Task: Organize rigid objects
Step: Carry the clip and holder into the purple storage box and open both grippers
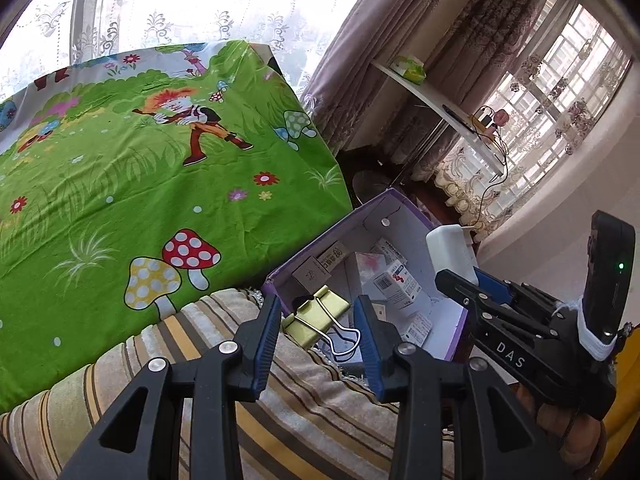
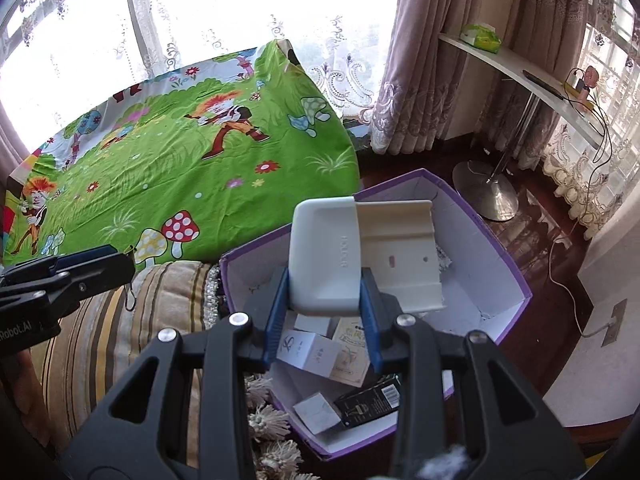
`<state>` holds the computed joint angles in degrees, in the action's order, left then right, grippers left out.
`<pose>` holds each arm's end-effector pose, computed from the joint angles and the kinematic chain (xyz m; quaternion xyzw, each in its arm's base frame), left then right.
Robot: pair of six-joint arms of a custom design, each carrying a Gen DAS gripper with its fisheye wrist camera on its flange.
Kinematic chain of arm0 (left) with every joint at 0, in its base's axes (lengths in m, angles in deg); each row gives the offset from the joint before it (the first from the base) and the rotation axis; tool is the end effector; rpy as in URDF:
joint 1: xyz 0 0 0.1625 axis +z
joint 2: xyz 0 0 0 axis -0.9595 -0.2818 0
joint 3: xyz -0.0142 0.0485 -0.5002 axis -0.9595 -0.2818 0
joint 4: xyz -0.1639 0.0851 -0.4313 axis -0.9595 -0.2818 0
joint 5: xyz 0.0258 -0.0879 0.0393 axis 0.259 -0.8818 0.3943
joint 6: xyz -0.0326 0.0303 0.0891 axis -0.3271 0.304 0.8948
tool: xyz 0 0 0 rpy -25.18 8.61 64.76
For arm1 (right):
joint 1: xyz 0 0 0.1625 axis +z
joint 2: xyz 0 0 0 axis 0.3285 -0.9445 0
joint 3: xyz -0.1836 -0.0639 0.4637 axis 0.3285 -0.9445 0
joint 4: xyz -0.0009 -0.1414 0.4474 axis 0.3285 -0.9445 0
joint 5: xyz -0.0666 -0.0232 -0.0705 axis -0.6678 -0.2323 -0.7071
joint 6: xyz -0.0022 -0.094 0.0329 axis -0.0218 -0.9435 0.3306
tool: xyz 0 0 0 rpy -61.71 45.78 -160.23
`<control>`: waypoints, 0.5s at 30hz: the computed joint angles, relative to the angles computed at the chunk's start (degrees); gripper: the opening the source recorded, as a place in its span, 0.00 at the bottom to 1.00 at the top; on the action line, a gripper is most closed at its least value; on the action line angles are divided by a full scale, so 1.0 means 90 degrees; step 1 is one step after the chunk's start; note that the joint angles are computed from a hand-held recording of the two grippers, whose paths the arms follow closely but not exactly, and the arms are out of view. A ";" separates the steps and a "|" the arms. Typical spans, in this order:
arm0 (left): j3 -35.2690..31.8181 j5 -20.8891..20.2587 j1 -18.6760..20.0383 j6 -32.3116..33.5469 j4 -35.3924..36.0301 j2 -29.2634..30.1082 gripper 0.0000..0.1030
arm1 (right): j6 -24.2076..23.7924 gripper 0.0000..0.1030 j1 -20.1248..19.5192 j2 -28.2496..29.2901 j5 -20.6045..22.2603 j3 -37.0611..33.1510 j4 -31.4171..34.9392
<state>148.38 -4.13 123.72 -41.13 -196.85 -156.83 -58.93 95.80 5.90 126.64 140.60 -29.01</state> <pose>-0.1702 -0.4356 0.1397 0.3912 0.9167 -0.0401 0.0704 0.1940 -0.3137 0.1337 -0.1319 -0.8293 0.3645 0.4024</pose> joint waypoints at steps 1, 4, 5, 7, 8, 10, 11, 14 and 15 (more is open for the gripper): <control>0.0013 -0.0025 -0.0057 0.0002 -0.0017 0.0059 0.38 | 0.0111 0.37 -0.0028 -0.0047 0.0067 0.0068 0.0031; 0.0033 -0.0148 -0.0203 -0.0002 -0.0056 0.0239 0.38 | 0.0347 0.37 -0.0126 -0.0213 0.0208 0.0265 0.0045; 0.0039 -0.0177 -0.0245 0.0004 -0.0078 0.0290 0.38 | 0.0417 0.37 -0.0146 -0.0265 0.0258 0.0331 0.0037; 0.0044 -0.0243 -0.0321 -0.0023 -0.0097 0.0395 0.39 | 0.0581 0.38 -0.0168 -0.0319 0.0355 0.0416 0.0081; 0.0040 -0.0237 -0.0358 -0.0040 -0.0074 0.0444 0.42 | 0.0598 0.38 -0.0192 -0.0362 0.0359 0.0450 0.0079; 0.0044 -0.0210 -0.0408 -0.0072 -0.0066 0.0512 0.50 | 0.0628 0.43 -0.0231 -0.0440 0.0366 0.0514 0.0046; 0.0059 -0.0199 -0.0428 -0.0100 -0.0077 0.0524 0.55 | 0.0670 0.51 -0.0233 -0.0452 0.0379 0.0532 0.0060; 0.0075 -0.0168 -0.0445 -0.0114 -0.0098 0.0529 0.59 | 0.0670 0.64 -0.0209 -0.0426 0.0432 0.0533 0.0020; 0.0086 -0.0124 -0.0457 -0.0129 -0.0096 0.0515 0.60 | 0.0726 0.65 -0.0196 -0.0403 0.0432 0.0520 0.0066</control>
<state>149.15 -5.25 119.61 -42.29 -197.72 -152.20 -52.40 94.03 2.27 130.53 145.27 -28.42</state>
